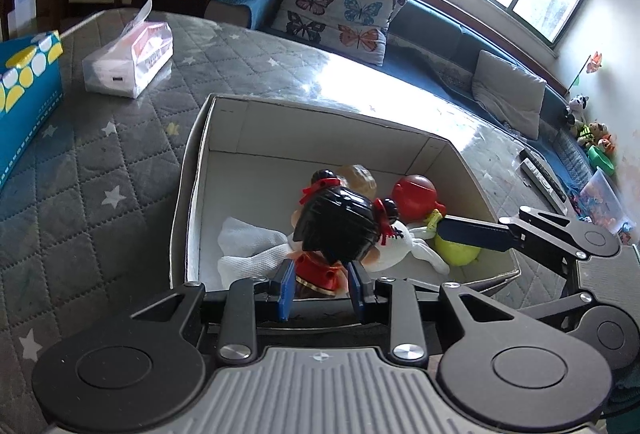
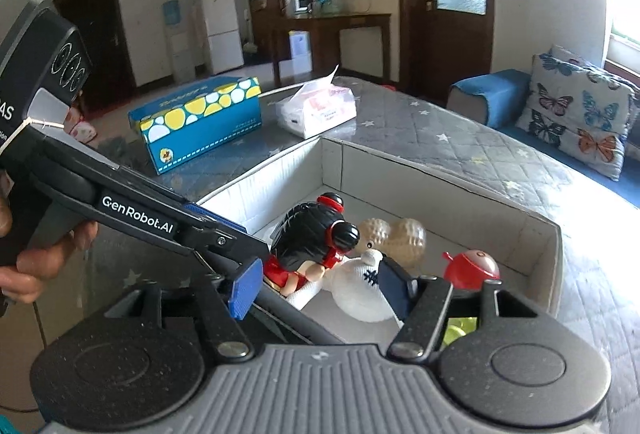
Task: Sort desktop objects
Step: 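Lower the doll into the box and open the left gripper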
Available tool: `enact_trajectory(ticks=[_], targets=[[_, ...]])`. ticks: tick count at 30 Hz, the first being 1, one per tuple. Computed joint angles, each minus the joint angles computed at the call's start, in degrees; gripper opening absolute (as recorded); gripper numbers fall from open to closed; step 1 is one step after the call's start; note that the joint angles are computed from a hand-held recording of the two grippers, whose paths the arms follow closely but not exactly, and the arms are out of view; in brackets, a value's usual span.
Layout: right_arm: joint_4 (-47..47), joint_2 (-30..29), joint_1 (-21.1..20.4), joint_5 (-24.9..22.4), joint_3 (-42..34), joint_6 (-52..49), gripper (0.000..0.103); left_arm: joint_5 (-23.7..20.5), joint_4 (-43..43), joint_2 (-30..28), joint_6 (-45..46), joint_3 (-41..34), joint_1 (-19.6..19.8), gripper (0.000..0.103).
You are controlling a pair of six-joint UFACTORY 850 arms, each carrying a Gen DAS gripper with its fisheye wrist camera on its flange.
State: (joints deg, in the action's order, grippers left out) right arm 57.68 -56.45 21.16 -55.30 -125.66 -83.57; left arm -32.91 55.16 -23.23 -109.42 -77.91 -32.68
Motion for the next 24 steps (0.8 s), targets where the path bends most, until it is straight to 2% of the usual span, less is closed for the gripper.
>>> enact_trajectory(ticks=[5, 6, 12, 14, 15, 18, 21, 24], targets=[[3.0, 3.5, -0.4, 2.9, 6.3, -1.4, 0.075, -2.6, 2.9, 0.0, -2.4, -0.1, -1.5, 0.031], [3.5, 4.1, -0.4, 3.5, 7.6, -1.6, 0.079, -3.3, 3.4, 0.0, -2.8, -0.1, -1.9, 0.031], [7.1, 7.8, -0.6, 6.8, 14.6, -4.7, 0.079, -6.0, 4.9, 0.2, -3.8, -0.1, -3.5, 0.032], [9.0, 9.3, -0.6, 8.2, 17.2, -6.5, 0.084, -7.0, 5.0, 0.1, -3.9, -0.2, -3.9, 0.032], [9.9, 9.9, -0.7, 8.5, 18.1, -7.3, 0.090, -7.7, 5.2, 0.1, -4.1, -0.2, -4.2, 0.032], [11.9, 11.3, -0.9, 9.0, 20.3, -9.0, 0.091, -9.2, 6.4, 0.1, -5.1, -0.2, -5.0, 0.032], [13.5, 12.5, -1.1, 9.6, 22.3, -10.5, 0.098, -10.1, 7.5, 0.1, -6.3, 0.1, -5.8, 0.032], [15.9, 14.2, -1.2, 10.9, 25.0, -13.2, 0.101, -11.1, 7.8, 0.1, -7.0, 0.4, -6.4, 0.032]])
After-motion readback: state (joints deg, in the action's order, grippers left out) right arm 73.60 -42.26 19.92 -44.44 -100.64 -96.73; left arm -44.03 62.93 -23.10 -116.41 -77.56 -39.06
